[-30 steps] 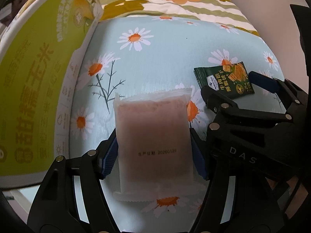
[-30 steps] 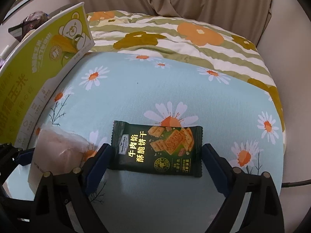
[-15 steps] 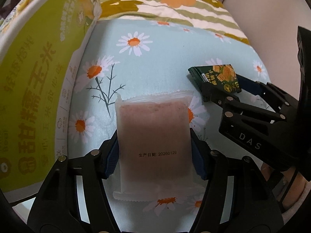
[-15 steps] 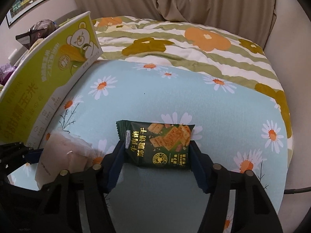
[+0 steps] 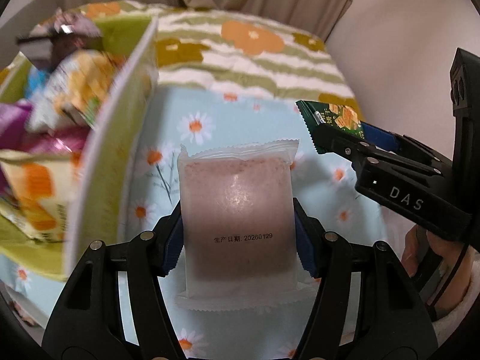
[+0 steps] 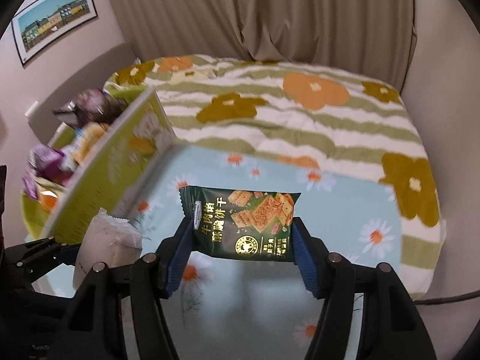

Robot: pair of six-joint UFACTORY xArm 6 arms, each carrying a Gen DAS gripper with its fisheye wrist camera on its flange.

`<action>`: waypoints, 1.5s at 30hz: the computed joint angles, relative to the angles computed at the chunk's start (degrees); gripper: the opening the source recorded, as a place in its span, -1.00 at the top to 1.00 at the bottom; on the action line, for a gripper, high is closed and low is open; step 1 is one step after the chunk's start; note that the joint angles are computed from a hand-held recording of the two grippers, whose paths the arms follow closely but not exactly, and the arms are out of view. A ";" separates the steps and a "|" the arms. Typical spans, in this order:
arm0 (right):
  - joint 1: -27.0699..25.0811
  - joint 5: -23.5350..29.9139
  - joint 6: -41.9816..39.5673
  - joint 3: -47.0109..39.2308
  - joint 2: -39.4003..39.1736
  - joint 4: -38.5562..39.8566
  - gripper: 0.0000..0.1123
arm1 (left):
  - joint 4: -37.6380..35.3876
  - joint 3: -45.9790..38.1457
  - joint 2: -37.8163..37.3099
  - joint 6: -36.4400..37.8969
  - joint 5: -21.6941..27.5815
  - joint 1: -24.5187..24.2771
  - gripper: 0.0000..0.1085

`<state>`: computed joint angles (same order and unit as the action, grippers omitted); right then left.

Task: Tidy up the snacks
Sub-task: 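Carry both snacks over the box and open both grippers to drop them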

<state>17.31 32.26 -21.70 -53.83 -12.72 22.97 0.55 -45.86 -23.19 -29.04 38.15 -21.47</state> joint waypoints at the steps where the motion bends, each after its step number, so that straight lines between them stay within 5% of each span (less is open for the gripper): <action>1: 0.05 0.85 -0.23 -0.98 -0.34 0.27 -0.05 | 0.35 -0.50 -0.68 -0.29 0.43 0.25 -0.10; 7: 3.11 5.92 0.48 -8.84 -0.27 1.22 -0.05 | 2.09 -3.50 -6.12 1.20 3.22 5.89 -0.10; 13: 9.64 6.73 7.35 -14.69 2.65 0.45 -0.05 | -3.48 -6.94 -7.61 13.64 6.85 16.94 -0.10; 20: 17.31 3.94 20.06 -21.02 9.33 -5.07 -0.05 | -11.45 -13.51 -1.46 32.36 11.37 30.12 -0.10; 26: 21.09 3.30 31.86 -25.35 14.18 -12.25 -0.05 | -16.46 -18.08 5.47 43.33 13.73 35.77 -0.12; 31: 22.66 3.99 38.84 -26.33 15.21 -17.26 -0.05 | -17.32 -17.98 6.42 47.64 13.06 37.77 -0.82; 45: 26.50 9.14 46.67 -30.90 17.68 -23.31 -0.05 | -25.05 -16.74 2.41 59.26 19.40 50.53 -0.82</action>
<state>43.81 41.40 24.96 -84.73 4.96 -0.34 -24.50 -62.60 -20.79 30.23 57.55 29.06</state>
